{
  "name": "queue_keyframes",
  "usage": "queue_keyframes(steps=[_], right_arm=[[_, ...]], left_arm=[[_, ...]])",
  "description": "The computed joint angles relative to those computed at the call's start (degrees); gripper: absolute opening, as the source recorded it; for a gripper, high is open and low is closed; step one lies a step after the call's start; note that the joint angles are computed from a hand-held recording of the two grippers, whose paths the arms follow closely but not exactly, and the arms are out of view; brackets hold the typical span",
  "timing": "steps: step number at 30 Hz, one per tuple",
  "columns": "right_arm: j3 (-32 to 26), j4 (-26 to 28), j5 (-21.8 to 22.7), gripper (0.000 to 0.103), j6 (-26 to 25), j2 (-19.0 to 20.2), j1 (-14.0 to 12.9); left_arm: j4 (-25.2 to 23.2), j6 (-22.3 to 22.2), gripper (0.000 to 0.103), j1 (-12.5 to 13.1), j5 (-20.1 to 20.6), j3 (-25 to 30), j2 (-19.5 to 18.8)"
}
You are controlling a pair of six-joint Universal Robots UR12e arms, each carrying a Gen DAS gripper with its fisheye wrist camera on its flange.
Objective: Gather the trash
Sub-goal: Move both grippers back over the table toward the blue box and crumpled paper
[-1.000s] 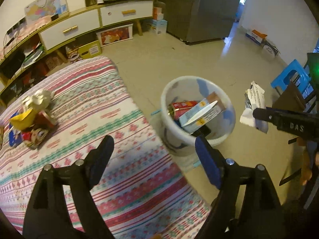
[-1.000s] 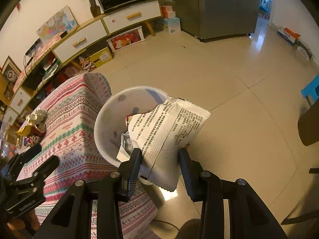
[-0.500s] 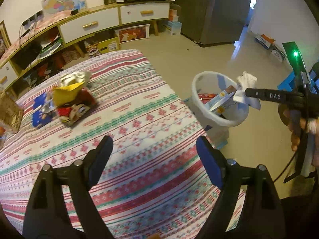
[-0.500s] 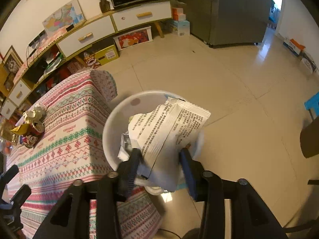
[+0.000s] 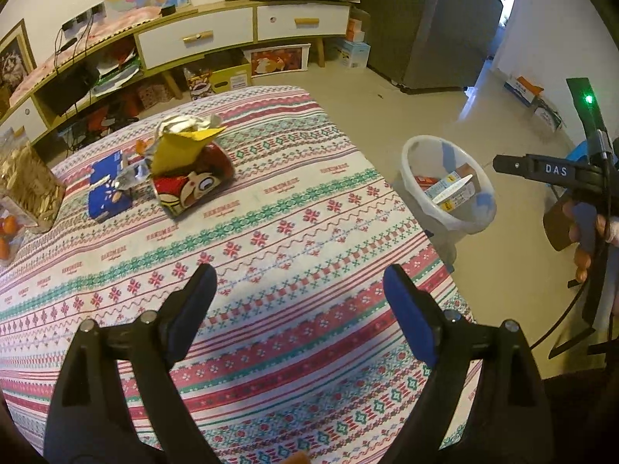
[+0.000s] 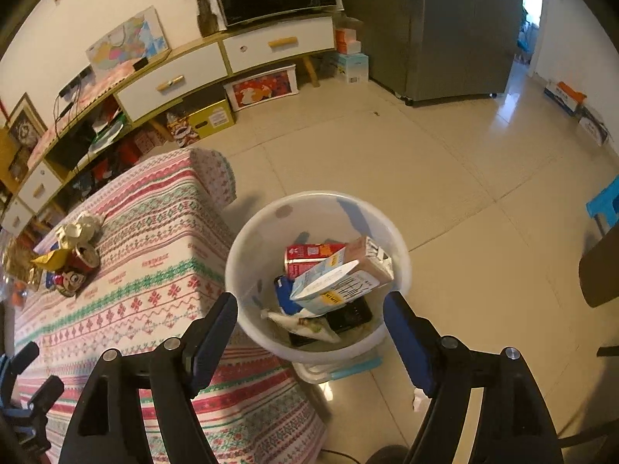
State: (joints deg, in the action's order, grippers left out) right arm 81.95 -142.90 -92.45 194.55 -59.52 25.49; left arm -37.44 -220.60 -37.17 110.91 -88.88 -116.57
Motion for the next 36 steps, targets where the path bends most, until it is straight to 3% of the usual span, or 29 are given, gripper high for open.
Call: queue_keyframes(steps=[9,14,20,27,33,36], right_arm=[[-1.8,1.8,0.6,0.082,-1.3,0.6,2.0],[-3.4,2.8,1.7,0.083,-1.3,1.4,3.2],[-6.2,4.3,2.5,0.084,-1.3,3.4,4.6],[-11.2,8.1,4.3,0.084,-2.3,6.8,5.9],[-18.2,11.3,6.3,0.084,-3.6,10.8,6.4],[-22.8,13.8,8.7,0.084,-4.1,13.3,6.5]], left_arm=[[-1.7,-3.9,0.088,1.6,-0.8,-3.0,2.6],[-4.7,-10.1,0.088,3.9,0.8,-6.0,6.0],[-5.8,-16.5,0.088,6.9,0.0,-9.7,8.4],[-4.5,-18.2,0.088,10.8,-1.9,-12.1,8.2],[-2.5,-14.6,0.088,13.1,-2.1,-11.7,6.8],[0.3,-15.4,0.088,14.2,-1.6,-11.6,6.7]])
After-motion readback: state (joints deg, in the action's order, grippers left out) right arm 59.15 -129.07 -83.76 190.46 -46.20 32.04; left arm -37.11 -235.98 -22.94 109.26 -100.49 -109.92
